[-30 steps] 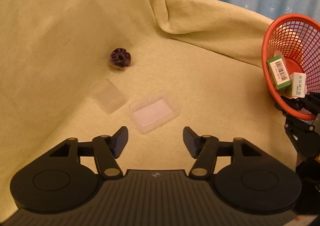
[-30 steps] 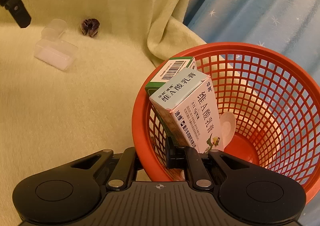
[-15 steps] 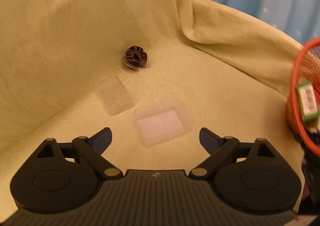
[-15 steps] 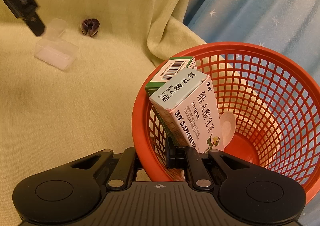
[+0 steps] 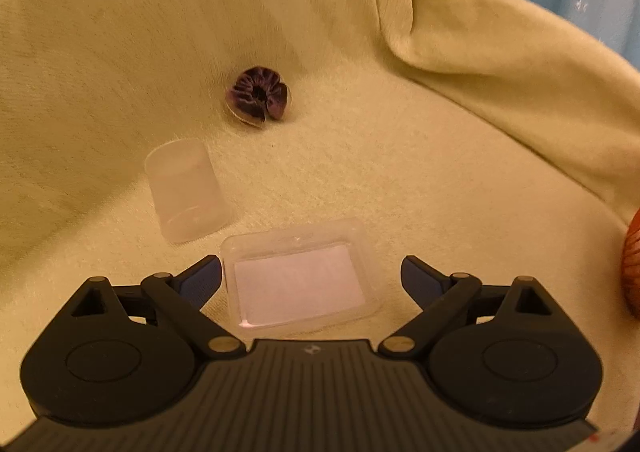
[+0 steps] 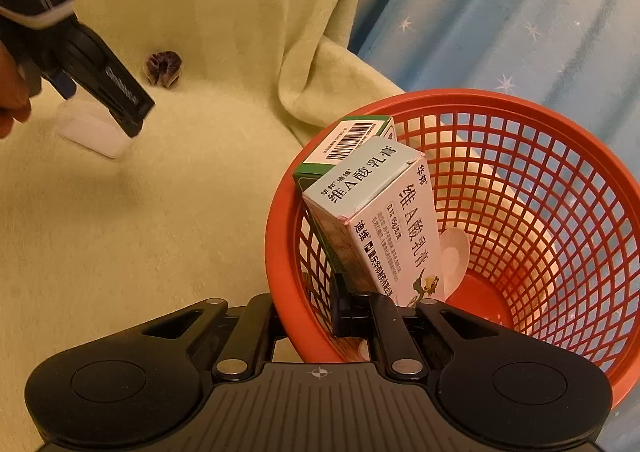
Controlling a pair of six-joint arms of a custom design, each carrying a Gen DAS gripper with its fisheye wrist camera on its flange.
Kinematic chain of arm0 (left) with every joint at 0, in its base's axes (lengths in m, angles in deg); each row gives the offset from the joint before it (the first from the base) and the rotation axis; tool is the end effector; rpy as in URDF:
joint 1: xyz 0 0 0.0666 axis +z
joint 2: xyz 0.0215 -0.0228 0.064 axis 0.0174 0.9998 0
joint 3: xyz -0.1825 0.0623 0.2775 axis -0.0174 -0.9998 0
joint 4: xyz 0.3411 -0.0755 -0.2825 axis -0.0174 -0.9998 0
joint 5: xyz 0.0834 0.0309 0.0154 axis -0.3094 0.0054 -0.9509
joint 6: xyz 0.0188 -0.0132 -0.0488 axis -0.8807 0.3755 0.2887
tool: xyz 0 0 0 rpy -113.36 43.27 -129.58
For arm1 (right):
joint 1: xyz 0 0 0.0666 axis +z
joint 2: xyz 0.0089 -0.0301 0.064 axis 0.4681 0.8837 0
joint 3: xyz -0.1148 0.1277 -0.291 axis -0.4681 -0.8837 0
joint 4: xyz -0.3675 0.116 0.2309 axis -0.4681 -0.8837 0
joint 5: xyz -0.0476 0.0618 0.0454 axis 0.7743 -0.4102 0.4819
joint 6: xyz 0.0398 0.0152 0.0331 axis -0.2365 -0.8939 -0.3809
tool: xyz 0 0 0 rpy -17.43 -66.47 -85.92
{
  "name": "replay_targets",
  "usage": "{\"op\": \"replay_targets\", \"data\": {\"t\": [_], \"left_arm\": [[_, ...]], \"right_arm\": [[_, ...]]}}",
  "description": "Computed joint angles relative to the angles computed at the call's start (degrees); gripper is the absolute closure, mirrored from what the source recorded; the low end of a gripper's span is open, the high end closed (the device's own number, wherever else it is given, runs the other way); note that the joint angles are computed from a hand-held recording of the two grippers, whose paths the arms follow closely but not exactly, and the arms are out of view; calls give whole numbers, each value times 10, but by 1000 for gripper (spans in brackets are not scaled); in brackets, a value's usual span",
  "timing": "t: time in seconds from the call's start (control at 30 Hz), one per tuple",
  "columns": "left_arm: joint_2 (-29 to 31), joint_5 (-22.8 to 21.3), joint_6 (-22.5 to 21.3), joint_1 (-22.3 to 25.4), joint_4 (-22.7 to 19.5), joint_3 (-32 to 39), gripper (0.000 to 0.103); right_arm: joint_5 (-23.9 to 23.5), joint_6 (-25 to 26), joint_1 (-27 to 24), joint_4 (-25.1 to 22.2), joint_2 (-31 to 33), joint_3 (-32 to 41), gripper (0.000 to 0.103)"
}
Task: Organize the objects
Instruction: 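Move the open left gripper toward the clear plastic containers, then grasp the flat clear plastic box with the left gripper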
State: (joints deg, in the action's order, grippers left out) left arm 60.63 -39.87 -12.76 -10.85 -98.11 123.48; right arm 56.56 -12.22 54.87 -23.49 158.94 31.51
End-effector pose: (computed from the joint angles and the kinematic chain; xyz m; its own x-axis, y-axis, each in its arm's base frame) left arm 0.6340 -0.1219 0.5159 -0.7146 -0.2565 -0.6508 -0.3240 0.9459 -0.0171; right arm 0.5097 0.2640 0.5625 -0.0228 -0.7104 -0.7034 -0.7257 0.4957 -0.4771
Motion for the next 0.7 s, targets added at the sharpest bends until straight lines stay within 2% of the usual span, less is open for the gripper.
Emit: {"op": "replay_targets", "data": {"t": [0.1,0.27,0.5,0.7], "left_arm": [[3,-3,-9,0,-5,0,14],[-15,3,-31,2,-1,-22,15],[-69,2,-69,-2,12,-80,15],[-116,7,-79,-3,10,-124,15]], "right_arm": [[-4,-13,-3,-4,4,7,97],[-4,-12,-3,-12,5,13,97],[-5,-13,-4,-16,6,17,97],[-11,-17,-6,-18,6,18,97]]}}
